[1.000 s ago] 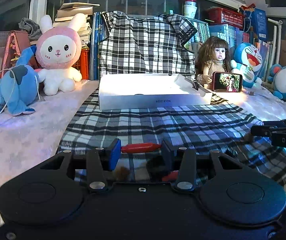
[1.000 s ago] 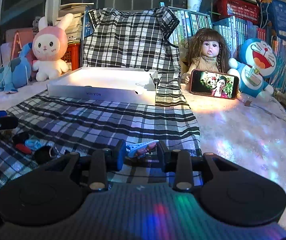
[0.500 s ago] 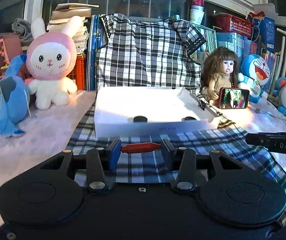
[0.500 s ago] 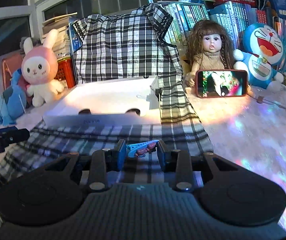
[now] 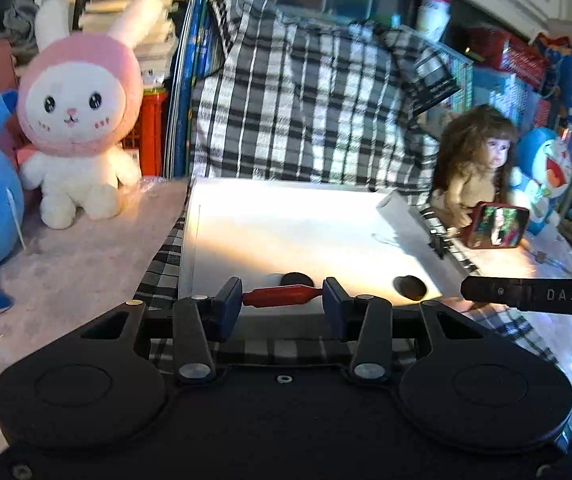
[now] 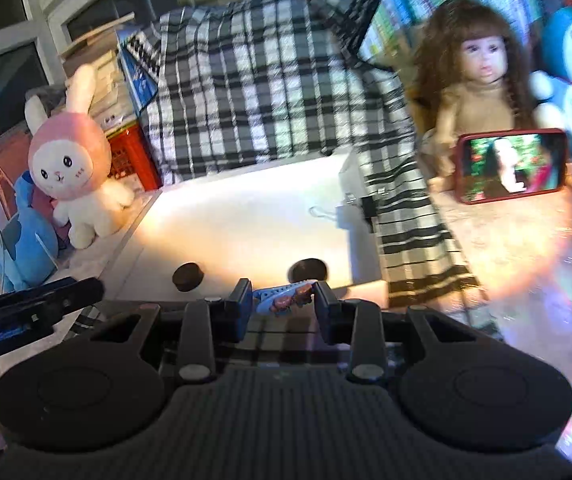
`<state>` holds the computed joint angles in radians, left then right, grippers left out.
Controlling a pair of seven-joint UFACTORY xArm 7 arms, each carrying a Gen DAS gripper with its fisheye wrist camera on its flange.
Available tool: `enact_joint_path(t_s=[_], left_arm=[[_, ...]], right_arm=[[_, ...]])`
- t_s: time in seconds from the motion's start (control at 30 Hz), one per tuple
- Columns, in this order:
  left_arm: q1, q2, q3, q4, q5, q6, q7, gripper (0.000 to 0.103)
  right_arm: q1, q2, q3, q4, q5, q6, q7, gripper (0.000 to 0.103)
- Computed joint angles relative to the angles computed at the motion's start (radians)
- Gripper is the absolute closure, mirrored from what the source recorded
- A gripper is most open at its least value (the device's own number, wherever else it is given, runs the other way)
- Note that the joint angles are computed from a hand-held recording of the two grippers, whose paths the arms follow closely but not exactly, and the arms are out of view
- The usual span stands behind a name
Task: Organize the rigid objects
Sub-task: 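Carry the screwdriver and the blue clip over the white box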
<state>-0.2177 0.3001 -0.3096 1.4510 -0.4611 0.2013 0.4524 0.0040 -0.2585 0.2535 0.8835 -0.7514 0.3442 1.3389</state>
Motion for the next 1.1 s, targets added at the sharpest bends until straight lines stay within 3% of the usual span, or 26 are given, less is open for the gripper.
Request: enact_joint_path(t_s=[0.13, 0.4, 0.73, 1.1], left_arm=[[-0.090, 0.103, 0.106, 0.142, 0.165, 0.075, -0.167, 0.061], [-0.153, 0.246, 0.178, 0.334, 0.355, 0.165, -0.359, 0.061], [-0.170, 0.304, 0.194, 0.382, 0.452, 0.189, -0.431, 0.061], [-0.177, 0.343, 0.194, 0.413, 0.484, 0.171, -0.447, 0.061]], right_arm=[[0.019, 0.094, -0.024, 0.085, 0.027, 0.031, -0.030, 0.064], [0.107, 0.227, -0.111, 0.199, 0.084, 0.040, -0.101, 0.064], [0.194, 0.322, -0.177, 0.285, 0.082, 0.098, -0.127, 0.063], [0.214, 0.342, -0.205, 0.293, 0.055, 0.112, -0.108, 0.064]])
